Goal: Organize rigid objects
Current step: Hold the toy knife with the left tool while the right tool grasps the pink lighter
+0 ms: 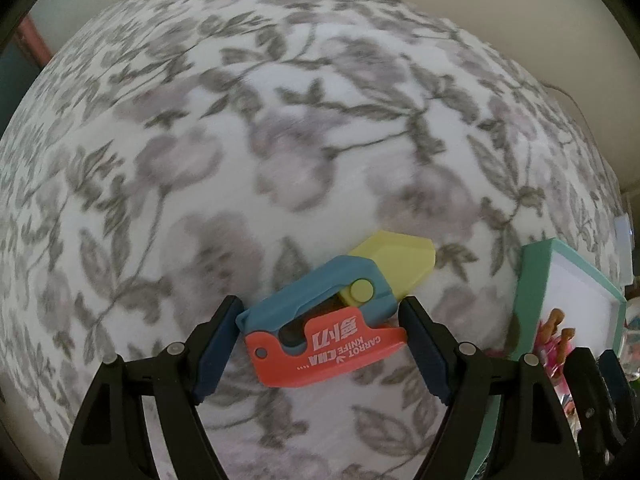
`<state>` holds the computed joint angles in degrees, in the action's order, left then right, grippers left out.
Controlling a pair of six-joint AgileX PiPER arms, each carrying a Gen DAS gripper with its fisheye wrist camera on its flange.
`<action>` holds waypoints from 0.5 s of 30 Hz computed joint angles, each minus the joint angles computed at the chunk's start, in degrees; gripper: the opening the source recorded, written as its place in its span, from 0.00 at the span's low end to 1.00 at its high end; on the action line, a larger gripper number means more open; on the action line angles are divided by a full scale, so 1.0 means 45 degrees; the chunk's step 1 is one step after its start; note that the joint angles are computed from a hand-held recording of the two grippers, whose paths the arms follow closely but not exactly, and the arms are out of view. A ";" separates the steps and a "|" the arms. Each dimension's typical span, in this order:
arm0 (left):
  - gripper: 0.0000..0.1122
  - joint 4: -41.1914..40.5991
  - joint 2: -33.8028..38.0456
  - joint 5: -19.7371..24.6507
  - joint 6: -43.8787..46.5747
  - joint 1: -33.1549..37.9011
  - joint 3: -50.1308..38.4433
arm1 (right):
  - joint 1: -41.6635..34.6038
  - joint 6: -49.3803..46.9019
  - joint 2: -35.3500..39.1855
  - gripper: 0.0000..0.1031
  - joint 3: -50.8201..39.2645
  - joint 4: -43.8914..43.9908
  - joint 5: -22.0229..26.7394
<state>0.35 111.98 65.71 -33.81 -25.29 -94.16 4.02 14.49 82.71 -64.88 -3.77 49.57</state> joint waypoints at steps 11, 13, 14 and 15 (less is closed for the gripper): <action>0.72 -0.0347 -0.1161 -0.0023 -0.0220 0.1267 0.1701 | 0.1007 -0.1269 0.0175 0.88 -0.0037 0.1581 -0.0052; 0.72 -0.0467 -0.1463 -0.0052 0.0078 0.1643 0.2056 | 0.1017 -0.1606 0.0304 0.87 -0.0083 0.2078 -0.0094; 0.72 -0.0505 -0.1509 -0.0059 0.0143 0.1734 0.2125 | 0.1033 -0.1814 0.0380 0.87 -0.0130 0.2335 -0.0083; 0.72 -0.0554 -0.1572 -0.0089 0.0193 0.1816 0.2215 | 0.1051 -0.2057 0.0469 0.86 -0.0189 0.2550 -0.0052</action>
